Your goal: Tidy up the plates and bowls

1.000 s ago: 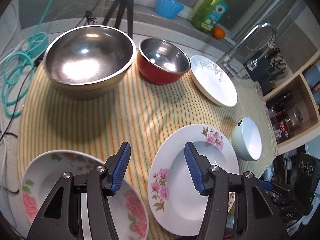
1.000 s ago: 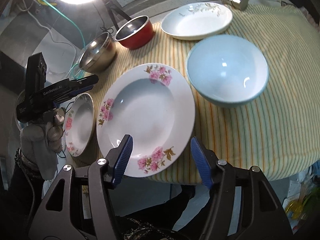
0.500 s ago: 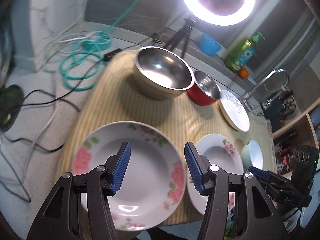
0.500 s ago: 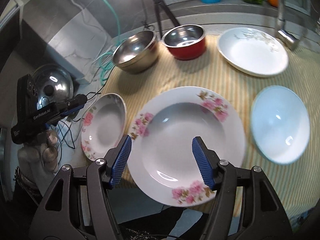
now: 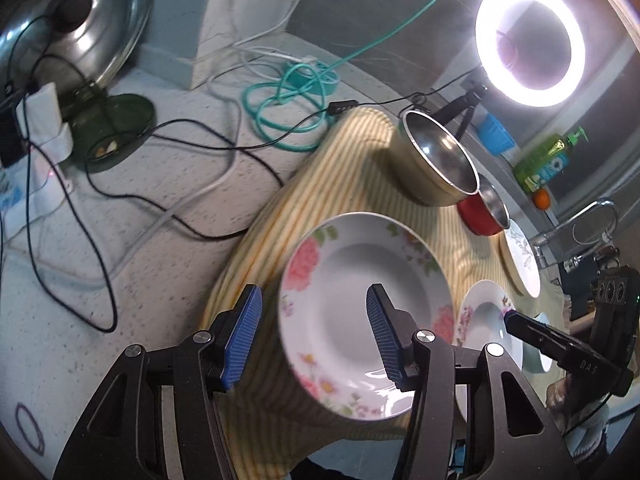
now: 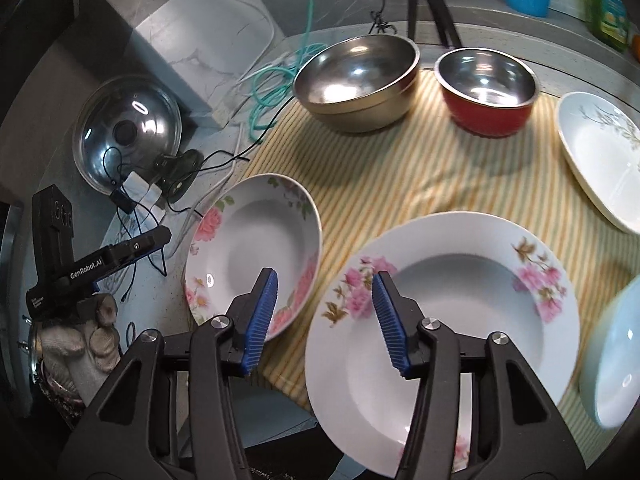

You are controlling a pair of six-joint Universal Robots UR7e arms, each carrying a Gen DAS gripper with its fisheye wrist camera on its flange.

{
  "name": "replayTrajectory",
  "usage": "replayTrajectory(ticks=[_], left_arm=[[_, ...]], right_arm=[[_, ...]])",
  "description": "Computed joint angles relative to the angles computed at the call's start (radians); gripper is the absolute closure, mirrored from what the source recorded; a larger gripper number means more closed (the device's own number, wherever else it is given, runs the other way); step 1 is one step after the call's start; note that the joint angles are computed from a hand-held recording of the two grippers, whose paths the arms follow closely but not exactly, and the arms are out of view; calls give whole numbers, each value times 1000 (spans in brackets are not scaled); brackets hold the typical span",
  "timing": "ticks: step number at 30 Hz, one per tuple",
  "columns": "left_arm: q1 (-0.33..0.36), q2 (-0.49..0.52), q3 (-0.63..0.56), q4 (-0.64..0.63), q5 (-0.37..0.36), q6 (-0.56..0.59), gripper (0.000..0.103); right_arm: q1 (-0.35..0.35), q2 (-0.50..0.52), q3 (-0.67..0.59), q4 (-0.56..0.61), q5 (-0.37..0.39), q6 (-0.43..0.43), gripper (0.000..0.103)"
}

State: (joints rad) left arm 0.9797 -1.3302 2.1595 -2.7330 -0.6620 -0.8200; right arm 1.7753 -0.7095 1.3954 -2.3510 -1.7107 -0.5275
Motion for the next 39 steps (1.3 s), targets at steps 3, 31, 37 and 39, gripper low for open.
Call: replayTrajectory(ticks=[3,31,37,39], left_arm=[[7,-8,20,-14,-14,-18,58],[87,22,2,-45,-144,10,88],[85,27,-5,-35,-143,17,88],[86,27,-7,-31,-142,17,88]], right_arm=[[6,37,-37,38,-5,-7,62],[12,190,-195,166,-45,23,91],[11,186,-185,152,-41,38,91],[10,186,-184,152,-41,44,91]])
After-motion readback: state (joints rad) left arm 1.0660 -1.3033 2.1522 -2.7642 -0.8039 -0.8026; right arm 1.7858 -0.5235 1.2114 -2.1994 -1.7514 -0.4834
